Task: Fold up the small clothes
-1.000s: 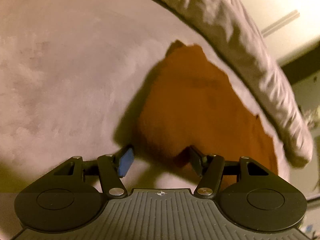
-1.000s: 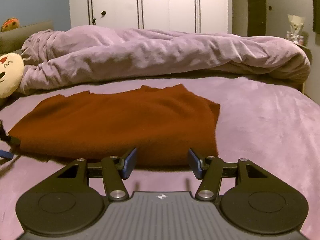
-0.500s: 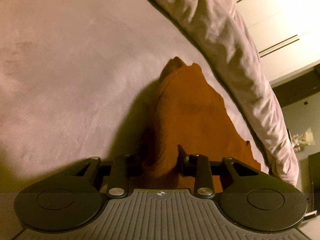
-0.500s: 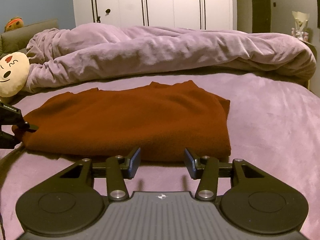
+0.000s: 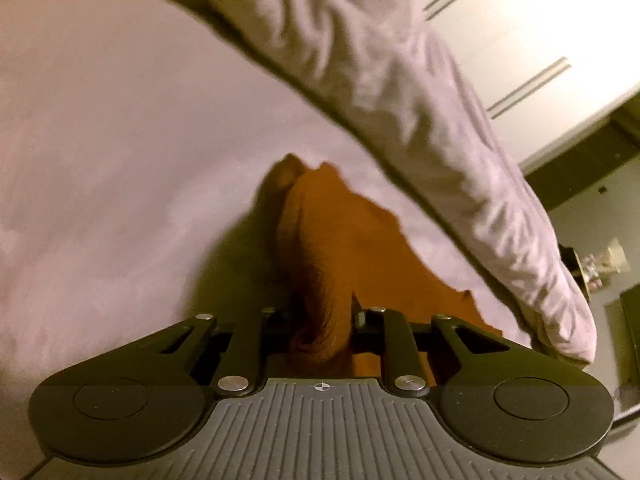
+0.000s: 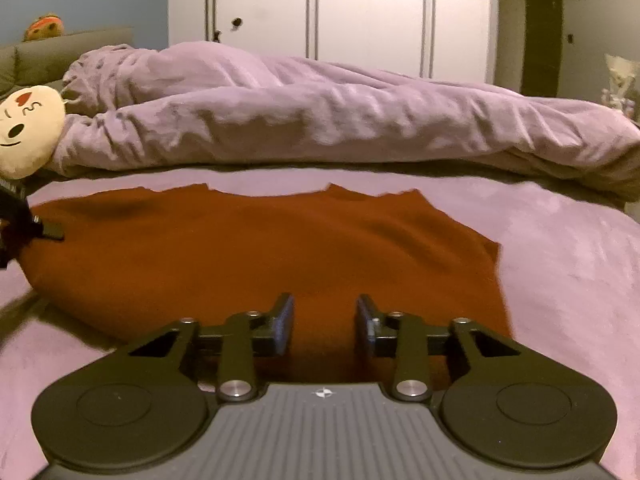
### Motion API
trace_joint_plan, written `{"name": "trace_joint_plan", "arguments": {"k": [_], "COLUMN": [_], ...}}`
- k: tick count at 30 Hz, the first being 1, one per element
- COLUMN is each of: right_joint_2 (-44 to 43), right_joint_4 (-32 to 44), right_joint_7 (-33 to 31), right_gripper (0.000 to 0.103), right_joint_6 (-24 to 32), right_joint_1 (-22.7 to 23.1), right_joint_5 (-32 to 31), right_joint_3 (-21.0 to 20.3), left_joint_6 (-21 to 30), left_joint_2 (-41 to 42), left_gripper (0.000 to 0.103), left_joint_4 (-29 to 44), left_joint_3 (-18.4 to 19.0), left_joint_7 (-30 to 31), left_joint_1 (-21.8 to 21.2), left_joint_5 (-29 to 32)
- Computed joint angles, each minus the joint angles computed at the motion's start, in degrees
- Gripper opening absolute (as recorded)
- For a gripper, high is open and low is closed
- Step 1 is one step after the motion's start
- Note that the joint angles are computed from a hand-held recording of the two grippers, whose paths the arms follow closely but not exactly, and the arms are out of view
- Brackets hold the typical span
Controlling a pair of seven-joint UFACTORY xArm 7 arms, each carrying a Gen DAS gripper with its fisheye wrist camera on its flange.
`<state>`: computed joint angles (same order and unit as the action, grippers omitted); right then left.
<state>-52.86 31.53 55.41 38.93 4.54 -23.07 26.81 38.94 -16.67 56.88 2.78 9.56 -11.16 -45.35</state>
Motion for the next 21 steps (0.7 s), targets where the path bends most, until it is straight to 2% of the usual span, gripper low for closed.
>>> {"name": "trace_joint_plan", "arguments": {"k": [4,9,14,21], "right_joint_2": [4.44,0.64,-8.94,-16.2], "right_joint_4": [0.53,0.48,-2.53,-5.4], "right_joint_7": [-3.44,-2.8,0.61,1.31], "right_gripper": [0.022,0.023,0.023,0.023], "right_joint_6": [-0.03,2.43,7.16,12.23], "right_joint_1": [0.57,2.45,2.47,2.45], "right_joint_5": [-2.08,-0.7,1.52,4.4], "right_joint_3": [1.06,-0.8,-1.14,-2.66], "left_joint_6": [0.73,0.04,-3.18,-9.17], "left_joint_2": [-0.82,-1.69,-2.43,-3.28], "left_gripper": [0.021,0.019,0.019,0.019], "left_joint_4": [1.25,2.97,4.81,0.31], "left_joint_3": [-0.25,-2.3,-6.09,-11.04], "left_joint_7": [0.91,0.63,3.45,7.97], "left_joint_1": [-0.45,-1.79,-6.61,-15.26], "left_joint_5": [0.76,4.35,8.07,13.17]}}
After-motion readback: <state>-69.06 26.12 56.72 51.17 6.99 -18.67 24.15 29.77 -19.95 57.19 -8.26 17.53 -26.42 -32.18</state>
